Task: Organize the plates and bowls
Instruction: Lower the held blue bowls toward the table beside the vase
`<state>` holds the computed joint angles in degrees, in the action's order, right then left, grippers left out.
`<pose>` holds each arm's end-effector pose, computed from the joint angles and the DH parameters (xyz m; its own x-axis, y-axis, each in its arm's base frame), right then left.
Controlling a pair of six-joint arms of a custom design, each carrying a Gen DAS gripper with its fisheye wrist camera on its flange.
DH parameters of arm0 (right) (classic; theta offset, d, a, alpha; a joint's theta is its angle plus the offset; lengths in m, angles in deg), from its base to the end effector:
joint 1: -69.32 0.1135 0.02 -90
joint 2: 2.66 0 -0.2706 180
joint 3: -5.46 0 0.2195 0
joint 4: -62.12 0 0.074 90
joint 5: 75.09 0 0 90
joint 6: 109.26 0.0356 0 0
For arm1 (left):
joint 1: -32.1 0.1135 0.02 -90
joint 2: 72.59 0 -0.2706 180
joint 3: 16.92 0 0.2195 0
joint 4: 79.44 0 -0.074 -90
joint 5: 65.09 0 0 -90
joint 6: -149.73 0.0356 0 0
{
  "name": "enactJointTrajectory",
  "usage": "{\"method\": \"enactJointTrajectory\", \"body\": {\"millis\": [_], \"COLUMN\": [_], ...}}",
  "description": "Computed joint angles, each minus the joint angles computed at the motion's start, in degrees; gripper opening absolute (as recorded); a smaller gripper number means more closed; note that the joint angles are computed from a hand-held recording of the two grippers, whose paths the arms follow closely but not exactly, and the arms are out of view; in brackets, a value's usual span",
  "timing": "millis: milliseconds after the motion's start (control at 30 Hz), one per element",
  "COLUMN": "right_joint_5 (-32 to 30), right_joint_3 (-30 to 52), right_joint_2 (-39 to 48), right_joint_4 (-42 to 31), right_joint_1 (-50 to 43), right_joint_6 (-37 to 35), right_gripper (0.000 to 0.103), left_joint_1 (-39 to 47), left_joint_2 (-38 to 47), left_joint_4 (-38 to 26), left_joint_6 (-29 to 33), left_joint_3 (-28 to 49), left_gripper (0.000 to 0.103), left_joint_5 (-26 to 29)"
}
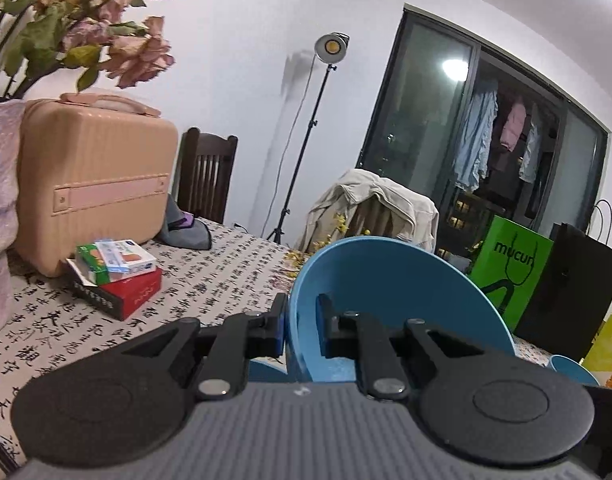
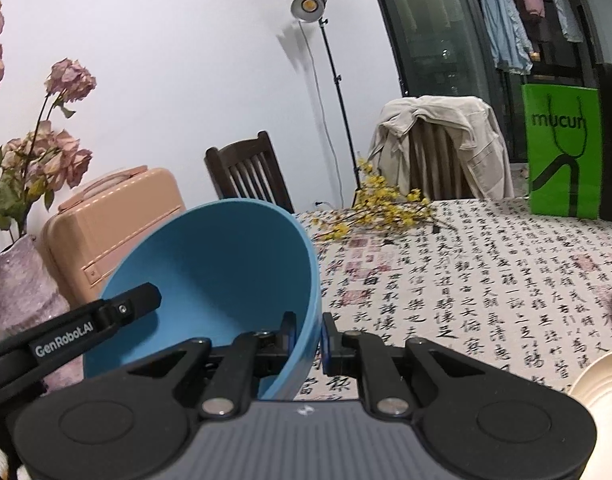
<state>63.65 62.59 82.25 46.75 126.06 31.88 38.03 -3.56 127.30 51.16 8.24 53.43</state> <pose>0.1657 0.2038 0.2141 -0.4305 0.2799 -0.8581 0.1348 0.9600 0.2455 0.1828 0.0019 0.1830 -0.3438 -0.1673 -0.9240 0.3154 0.9063 -0.2815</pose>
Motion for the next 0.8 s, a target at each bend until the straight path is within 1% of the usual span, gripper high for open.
{"method": "enactJointTrajectory", "body": {"millis": [200,600,800], "right_joint_5": [-2.15,-5.05,-6.38], "right_joint_3": [1.75,5.76,6.47], "right_joint_2": [2.78,8.30,9.81], "right_joint_4": [2.01,3.89,4.31], "right_joint_1": [-0.25,-0.92,-1.35], "right_joint_6": [-1.28,-3.30,-3.71], "right_gripper": [0.012,0.012,0.012], "left_joint_1": [3.96,9.81,10.76], "left_joint_2": [2.20,8.29,10.63], "left_joint_4": [3.99,6.69,8.71], "left_joint_6": [0.60,2.52,3.35], "left_joint_3": [-1.28,-0.87,-1.49], "left_gripper": [0.015,0.015,0.015], "left_joint_5": [1.90,5.31,5.53]}}
